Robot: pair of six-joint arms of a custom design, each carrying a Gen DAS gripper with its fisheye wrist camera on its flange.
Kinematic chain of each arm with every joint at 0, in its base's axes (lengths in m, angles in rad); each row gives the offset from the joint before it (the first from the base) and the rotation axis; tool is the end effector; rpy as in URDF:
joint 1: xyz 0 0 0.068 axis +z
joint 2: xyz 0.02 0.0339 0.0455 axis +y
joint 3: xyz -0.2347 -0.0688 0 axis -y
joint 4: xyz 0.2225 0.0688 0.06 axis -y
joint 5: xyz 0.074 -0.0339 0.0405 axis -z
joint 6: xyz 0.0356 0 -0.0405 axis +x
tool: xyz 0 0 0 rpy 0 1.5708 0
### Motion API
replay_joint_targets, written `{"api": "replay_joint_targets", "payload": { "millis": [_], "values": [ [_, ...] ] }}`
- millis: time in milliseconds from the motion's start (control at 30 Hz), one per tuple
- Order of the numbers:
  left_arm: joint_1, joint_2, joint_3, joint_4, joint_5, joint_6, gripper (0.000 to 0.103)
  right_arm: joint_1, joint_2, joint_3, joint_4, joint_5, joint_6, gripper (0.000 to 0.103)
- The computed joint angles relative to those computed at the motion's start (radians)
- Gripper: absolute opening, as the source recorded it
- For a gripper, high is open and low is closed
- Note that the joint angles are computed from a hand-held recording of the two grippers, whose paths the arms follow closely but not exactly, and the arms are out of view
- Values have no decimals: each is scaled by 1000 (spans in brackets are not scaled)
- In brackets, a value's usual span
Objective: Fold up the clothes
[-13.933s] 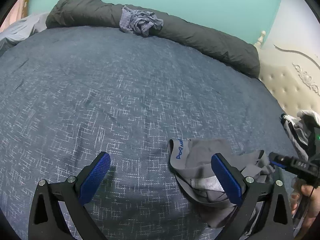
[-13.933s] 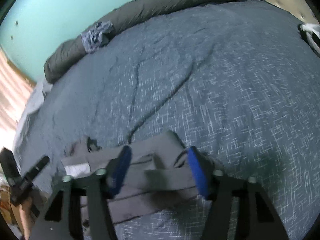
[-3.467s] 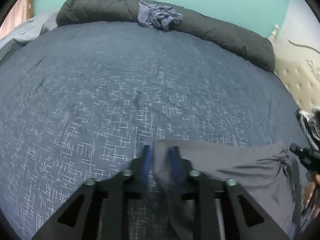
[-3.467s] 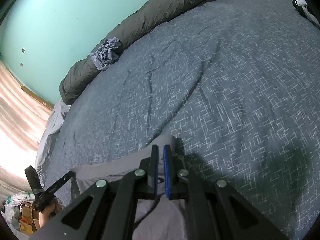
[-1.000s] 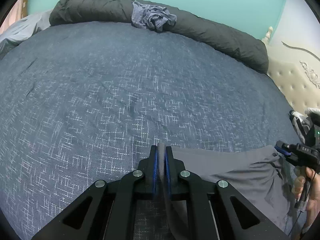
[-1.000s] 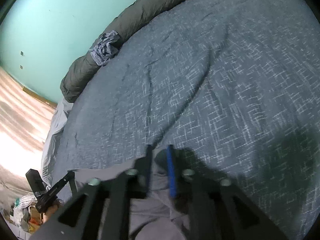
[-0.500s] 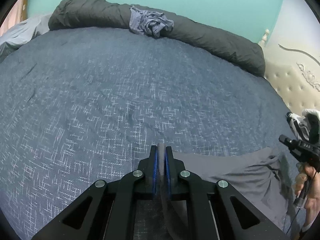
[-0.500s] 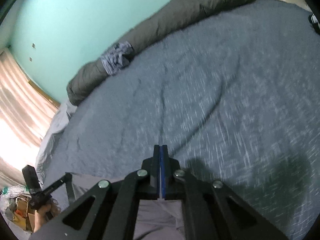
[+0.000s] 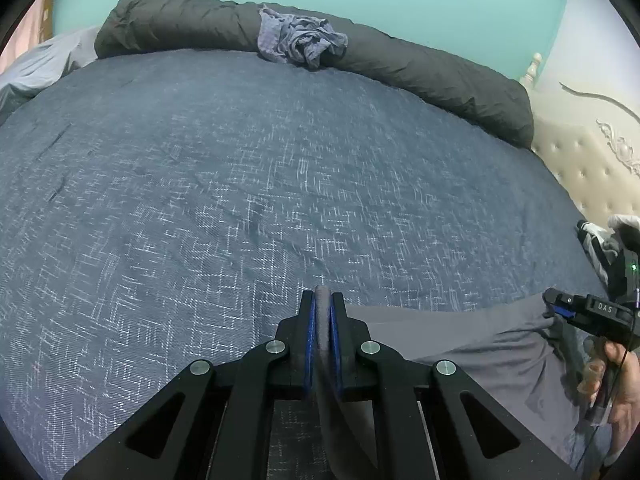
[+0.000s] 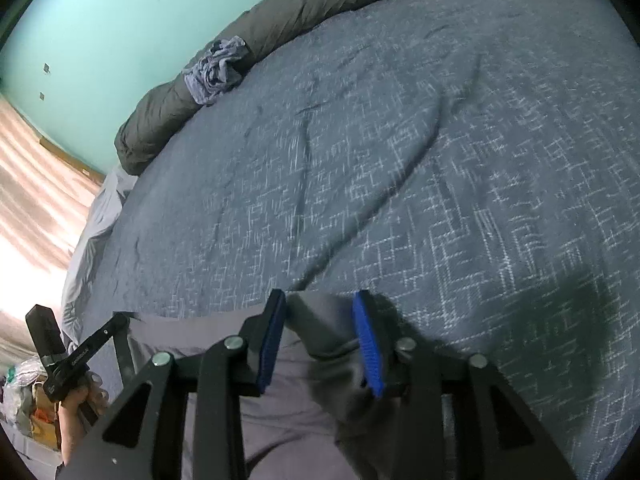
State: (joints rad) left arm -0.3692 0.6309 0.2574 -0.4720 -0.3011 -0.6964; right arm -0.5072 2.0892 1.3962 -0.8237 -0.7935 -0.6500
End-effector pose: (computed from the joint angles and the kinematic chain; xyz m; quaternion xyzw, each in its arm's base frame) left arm 0.1261 -0.0375 0.1458 -0.2031 0.9034 -0.0574 0.3733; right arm 0.3193 -0.1484 0.1226 -0.0762 0.9189 0.3098 0.2321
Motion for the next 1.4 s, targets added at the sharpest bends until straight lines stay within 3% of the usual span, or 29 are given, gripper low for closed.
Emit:
{"api": "replay_joint_targets", "payload": {
  "millis": [33, 100, 400, 833, 1000, 1200, 1400],
  "values": [
    [10, 2, 1, 5, 6, 8, 7, -4, 0, -1, -3, -4, -12, 9],
    [33, 5, 2, 15, 19, 24, 7, -11, -7, -5, -9, -21, -31, 4],
    [-23, 79, 51, 74, -38, 1, 7, -79, -66, 15, -17, -200, -48, 3],
    [10, 187, 184, 131, -48, 91, 7, -94, -131, -8, 122, -279, 71, 3],
    [57, 331, 180, 215, 26, 118, 7, -72, -76, 28, 123, -218, 75, 3],
    [87, 467, 162, 269, 55, 122, 9, -9, -10, 35, 132, -34, 77, 3],
    [63, 359, 142, 205, 9, 104, 9, -27, -56, -3, 105, -58, 7, 3]
  ]
}}
